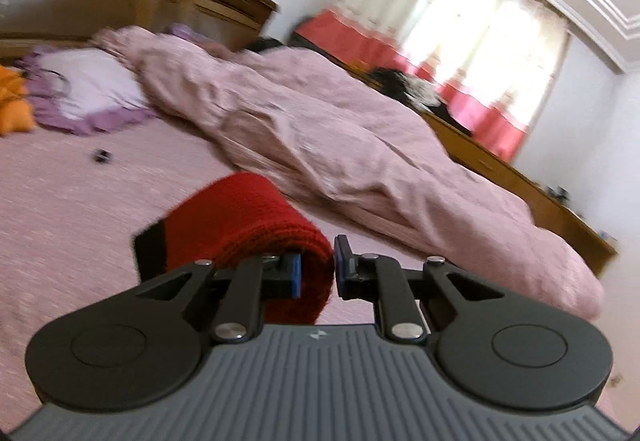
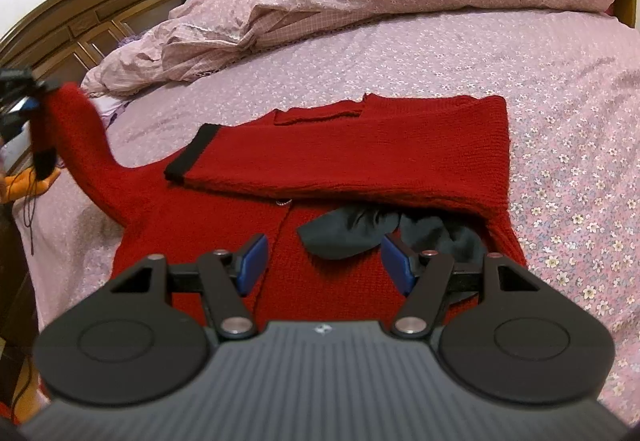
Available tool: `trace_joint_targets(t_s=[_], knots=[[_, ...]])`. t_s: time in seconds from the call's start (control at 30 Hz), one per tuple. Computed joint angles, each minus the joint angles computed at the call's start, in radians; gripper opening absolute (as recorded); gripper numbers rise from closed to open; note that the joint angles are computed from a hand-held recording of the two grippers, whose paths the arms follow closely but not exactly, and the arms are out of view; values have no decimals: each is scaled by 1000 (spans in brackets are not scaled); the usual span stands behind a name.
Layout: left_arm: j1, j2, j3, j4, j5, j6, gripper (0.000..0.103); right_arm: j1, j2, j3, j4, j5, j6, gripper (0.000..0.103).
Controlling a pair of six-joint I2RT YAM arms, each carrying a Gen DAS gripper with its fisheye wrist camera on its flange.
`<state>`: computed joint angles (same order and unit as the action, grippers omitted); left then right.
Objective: Fold small clothes
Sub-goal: 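Lay the held sleeve over the cardigan front and open the left gripper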
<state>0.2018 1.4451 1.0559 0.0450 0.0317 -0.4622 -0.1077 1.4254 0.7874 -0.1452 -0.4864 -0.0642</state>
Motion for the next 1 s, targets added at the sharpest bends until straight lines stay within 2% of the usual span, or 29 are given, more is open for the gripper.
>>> trace_joint_targets(t_s=[0.17,0.33,0.5,0.67,0.93,1.0], knots=[[-136,77,48,-12,2,4,18,-27,-6,-8,7,-6,11,65],[-261,140,35,-3,-24,35,19,-57,-10,-23,26,-13,30,65],[-320,229,43,-8,-24,45,19,-83,-8,-32,35,-21,26,65],[-367,265,28,5,-56,101,19,-96,16,-26,45,-27,37,65],[-396,352,97,-133,-41,193,21,-95,53,-18,49,-27,47,65],[-400,365,114,-170,-49,213,27,-96,56,-18,48,-24,44,65]])
